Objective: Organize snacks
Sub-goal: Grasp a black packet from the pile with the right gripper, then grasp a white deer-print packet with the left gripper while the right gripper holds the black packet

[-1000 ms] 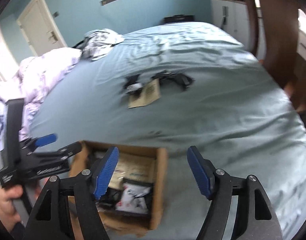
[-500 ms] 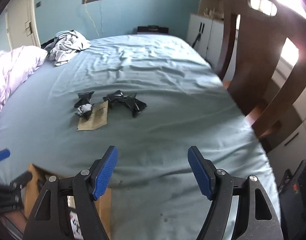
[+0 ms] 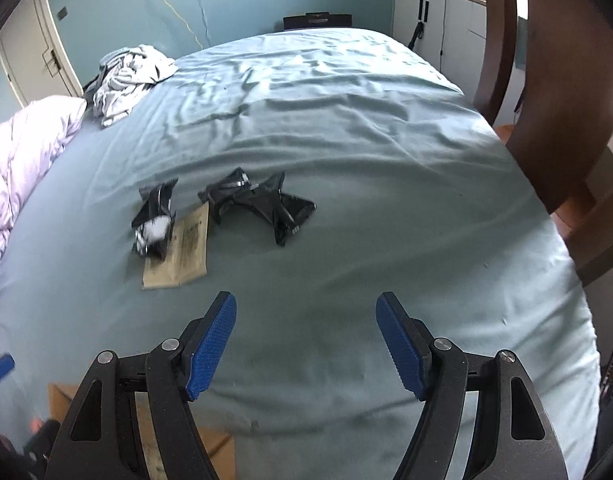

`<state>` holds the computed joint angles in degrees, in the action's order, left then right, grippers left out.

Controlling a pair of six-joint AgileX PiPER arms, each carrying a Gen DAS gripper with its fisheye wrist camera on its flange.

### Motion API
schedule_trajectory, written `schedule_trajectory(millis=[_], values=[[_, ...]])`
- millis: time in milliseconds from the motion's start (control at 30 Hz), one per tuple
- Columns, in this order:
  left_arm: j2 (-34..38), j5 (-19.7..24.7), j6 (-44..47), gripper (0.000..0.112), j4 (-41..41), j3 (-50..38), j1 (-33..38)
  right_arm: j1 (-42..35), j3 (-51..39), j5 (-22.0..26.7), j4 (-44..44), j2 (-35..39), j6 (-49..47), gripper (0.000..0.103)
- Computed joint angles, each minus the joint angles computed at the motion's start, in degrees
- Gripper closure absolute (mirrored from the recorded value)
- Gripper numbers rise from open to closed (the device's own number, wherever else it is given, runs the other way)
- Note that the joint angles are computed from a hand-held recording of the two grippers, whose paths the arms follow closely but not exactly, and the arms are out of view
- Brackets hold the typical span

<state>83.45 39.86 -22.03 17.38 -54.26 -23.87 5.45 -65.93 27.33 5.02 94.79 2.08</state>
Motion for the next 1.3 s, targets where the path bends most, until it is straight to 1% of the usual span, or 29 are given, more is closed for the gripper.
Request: schedule_trajectory(millis=[67,100,133,233,267,333,500,567,667,733,767,800,833,900,933,1033,1067,1100,1133,1200,1300], values=[[0.83,0.11,2.19,0.018,-2.34,-0.66,1.35,-0.72,-1.65,-1.25,1.43,2.65,-1.95,0.031],[1.11,0.02,2.85,0.018,-3.06,-0.85,1.8,-0.34,-3.66,-1.01,-0.14,4.6,-0.66,0.031],[1.22,-0.07,3.44,0.018,-3.7,-0.89,2.18,-0.3,-3.78,-1.38,-0.59,5.32,-0.32,0.031],[1.73,-0.14,5.27,0.018,-5.47,-1.09,3.4,-0.59,-10.1,-0.24,2.21,11.23,-2.89,0.031],[2.06,-0.08,6.12,0.018,-6.33,-1.21,3.83,-0.4,-11.99,-0.07,1.96,12.88,-2.76,0.031],[3.16,0.43,8.02,0.018,-8.32,-1.82,4.55,0.41,-14.99,-0.06,-0.46,15.57,-1.11,0.031],[4.91,0.69,11.81,0.018,-12.48,-2.46,5.84,3.42,-22.72,-1.33,-11.75,23.69,7.0,0.031],[5.45,0.74,12.56,0.018,-13.19,-2.59,5.88,3.77,-25.86,-0.59,-13.5,26.68,8.69,0.031],[6.08,1.03,13.18,0.018,-13.39,-2.79,5.76,3.71,-32.15,1.81,-13.22,31.69,8.15,0.031],[6.23,0.74,12.74,0.018,-12.84,-2.7,5.56,4.25,-38.64,6.18,-15.44,36.21,8.85,0.032],[6.29,0.54,12.3,0.018,-12.35,-2.6,5.43,4.25,-39.53,6.1,-14.89,36.78,8.52,0.039],[6.49,0.5,12.17,0.018,-12.09,-2.76,5.46,3.92,-38.54,4.17,-13.09,36.35,7.62,0.056],[6.6,0.35,11.79,0.018,-11.73,-2.72,5.44,3.68,-38.11,3.6,-11.43,36.06,6.63,0.064],[6.92,0.45,11.86,0.018,-11.71,-2.92,5.69,3.69,-38.23,4.12,-11.14,35.65,7.15,0.065],[7.28,0.46,11.66,0.018,-11.43,-3.12,5.7,3.47,-37.46,3.59,-10.35,34.96,6.78,0.066],[8.84,0.79,13.56,0.017,-12.44,-4.69,6.11,2.79,-33.46,1.6,-7.76,30.71,6.11,0.067],[9.79,1.53,14.49,0.017,-12.72,-6.1,6.11,2.54,-32.37,1.39,-6.6,29.14,5.72,0.067],[10.89,3.2,16.92,0.017,-14.21,-7.97,6.46,2.25,-31.03,1.09,-5.54,27.39,5.44,0.067],[12.51,6.31,21.65,0.017,-17.99,-11.08,7.36,1.95,-29.36,0.67,-4.42,25.72,4.75,0.067],[14.52,10.41,29.0,0.017,-25.93,-15.92,9.9,1.58,-25.65,0.22,-0.65,21.28,2.26,0.067],[17.39,14.39,32.14,0.016,-32.07,-23.53,12.35,1.75,-19.77,-0.35,1.89,15.37,-0.29,0.067]])
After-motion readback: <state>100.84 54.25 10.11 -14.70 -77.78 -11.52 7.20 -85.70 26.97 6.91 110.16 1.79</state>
